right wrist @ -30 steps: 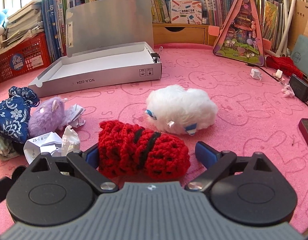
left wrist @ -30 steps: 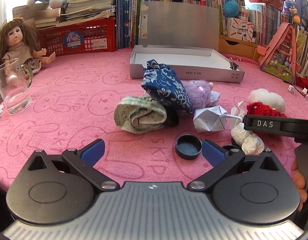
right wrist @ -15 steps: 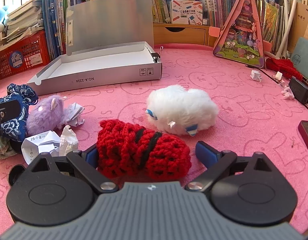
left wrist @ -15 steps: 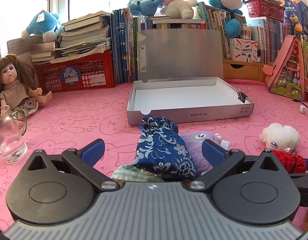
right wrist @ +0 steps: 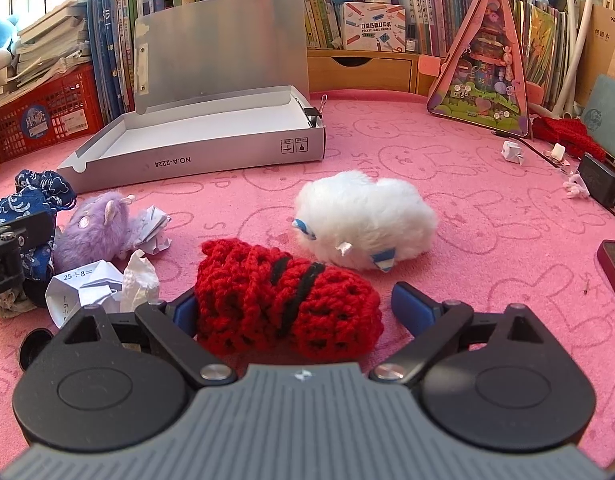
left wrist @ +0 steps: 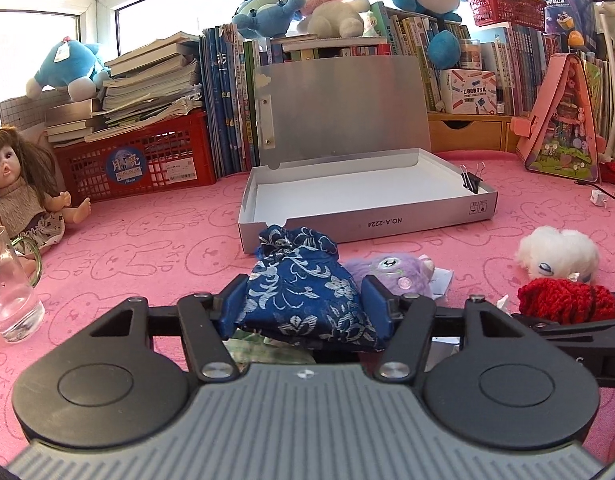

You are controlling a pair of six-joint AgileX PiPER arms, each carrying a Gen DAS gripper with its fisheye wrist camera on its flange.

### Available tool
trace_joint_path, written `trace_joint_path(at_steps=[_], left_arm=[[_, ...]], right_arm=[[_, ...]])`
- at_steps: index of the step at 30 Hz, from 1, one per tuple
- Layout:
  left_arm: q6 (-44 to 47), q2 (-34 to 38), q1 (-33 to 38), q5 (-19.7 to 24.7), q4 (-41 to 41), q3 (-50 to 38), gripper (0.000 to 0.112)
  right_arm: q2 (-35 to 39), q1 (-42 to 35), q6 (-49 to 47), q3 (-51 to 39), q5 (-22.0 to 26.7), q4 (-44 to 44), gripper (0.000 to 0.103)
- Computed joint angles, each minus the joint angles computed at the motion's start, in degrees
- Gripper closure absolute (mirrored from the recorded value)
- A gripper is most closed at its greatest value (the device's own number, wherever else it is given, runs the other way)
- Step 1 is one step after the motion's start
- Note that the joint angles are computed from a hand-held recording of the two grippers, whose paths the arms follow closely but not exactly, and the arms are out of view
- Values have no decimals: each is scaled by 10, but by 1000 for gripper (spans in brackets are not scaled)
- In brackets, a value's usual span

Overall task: Organize objects
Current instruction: 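Grasp the blue floral pouch with the left gripper while the right grasps the red crocheted item, then carry the pouch and red item into the white box and open both grippers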

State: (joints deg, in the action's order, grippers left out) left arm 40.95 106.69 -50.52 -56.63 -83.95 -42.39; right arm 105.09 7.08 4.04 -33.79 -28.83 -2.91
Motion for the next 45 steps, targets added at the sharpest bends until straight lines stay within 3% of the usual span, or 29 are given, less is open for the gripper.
trace_joint_path(at_steps=[6, 12, 13, 15, 20, 28, 35, 38, 40, 45], left_arm=[[36, 15, 9, 26, -20, -15, 44], [54, 45, 11, 1, -22, -46, 45], [54, 45, 12, 3, -22, -46, 46], [40, 34, 19, 24, -9, -40, 65], [28, 20, 9, 29, -9, -32, 75], [11, -17, -21, 13, -1, -9, 77], [9, -19, -23, 12, -1, -9, 80], [23, -5, -13, 21, 1, -17, 79], [32, 6, 7, 50, -3, -28, 79], [21, 28, 14, 42, 3, -37, 79]], right_arm=[[0, 0, 1, 0, 0, -1, 9], [-1, 1, 0, 3, -3, 0, 9], [-1, 1, 0, 3, -3, 0, 9], [-1, 1, 0, 4, -4, 0, 10], [-5, -4, 15, 25, -38, -26, 24], [-22, -37, 87, 34, -34, -112, 35], [-45, -65, 156, 36, -32, -186, 36], [-48, -70, 168, 34, -31, -197, 36], [-46, -70, 173, 32, -28, -200, 36], [-40, -67, 166, 32, -25, -194, 36]])
